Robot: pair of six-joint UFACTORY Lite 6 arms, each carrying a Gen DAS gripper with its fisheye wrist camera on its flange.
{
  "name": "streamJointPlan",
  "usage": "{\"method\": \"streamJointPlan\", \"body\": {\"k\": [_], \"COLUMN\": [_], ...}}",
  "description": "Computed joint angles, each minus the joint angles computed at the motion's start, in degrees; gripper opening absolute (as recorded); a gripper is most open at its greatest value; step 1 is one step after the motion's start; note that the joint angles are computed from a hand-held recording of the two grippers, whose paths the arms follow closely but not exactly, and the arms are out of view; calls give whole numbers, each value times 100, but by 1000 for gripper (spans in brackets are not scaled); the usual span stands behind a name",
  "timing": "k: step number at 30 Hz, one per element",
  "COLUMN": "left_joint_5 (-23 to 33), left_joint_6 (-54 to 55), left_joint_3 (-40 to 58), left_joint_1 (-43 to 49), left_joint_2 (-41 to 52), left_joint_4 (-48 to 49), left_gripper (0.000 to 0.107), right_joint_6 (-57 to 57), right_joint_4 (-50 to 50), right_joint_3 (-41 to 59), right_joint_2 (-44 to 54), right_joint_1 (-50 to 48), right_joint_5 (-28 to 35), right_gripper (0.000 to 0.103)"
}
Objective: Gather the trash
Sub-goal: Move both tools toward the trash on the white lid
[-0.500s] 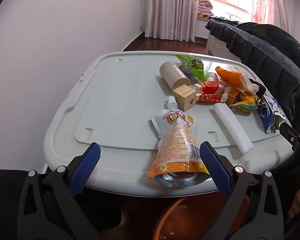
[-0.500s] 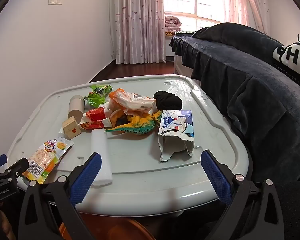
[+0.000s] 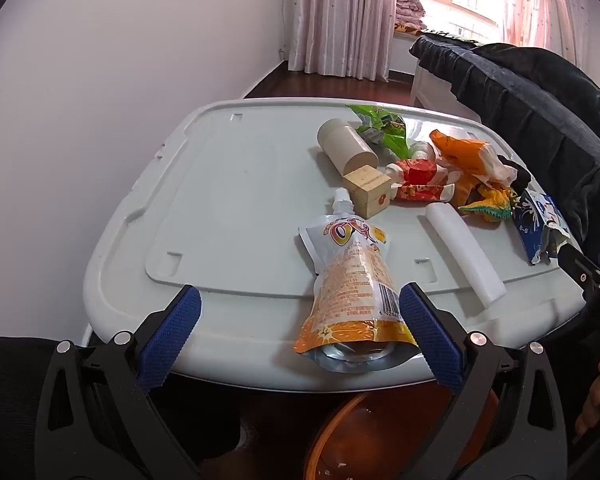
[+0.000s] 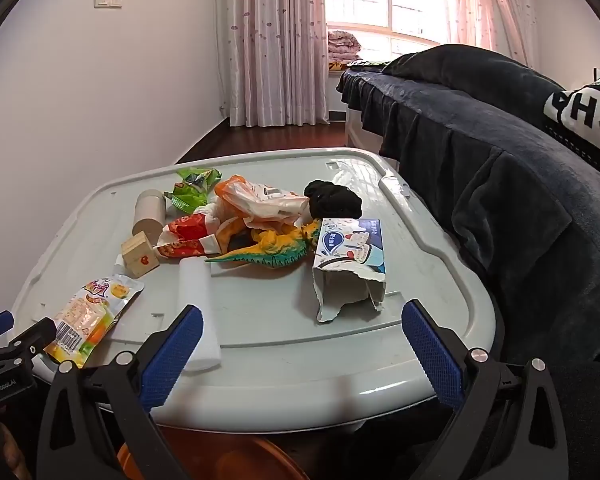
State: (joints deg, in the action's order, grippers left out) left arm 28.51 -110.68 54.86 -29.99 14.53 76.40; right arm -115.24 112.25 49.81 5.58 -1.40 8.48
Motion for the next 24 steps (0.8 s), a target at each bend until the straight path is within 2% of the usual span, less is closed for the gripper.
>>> {"method": "streamJointPlan", "body": {"k": [9,12,15,24], "left_joint_5": [62,69,61,112], "left_joint_6": [-51,-77,-51,329], "left_joint_3": [50,53,81,358], "left_joint_1": [-124,-130,-129,-180], "left_joint_2": [83,87,81,132], "left_joint_4": [22,31,5,-217], "left_gripper": [97,97,97,97], "right_joint_6": [159,-224,-193,521], "right_joint_4": [-266,162,170,-516], "right_joint_3": [16,36,114,470], "right_joint_2": [52,97,201,509], "right_joint_1": [-179,-126,-138,-81], "right_joint_5": [100,32,3,-227], "right_gripper": [98,98,98,98]}}
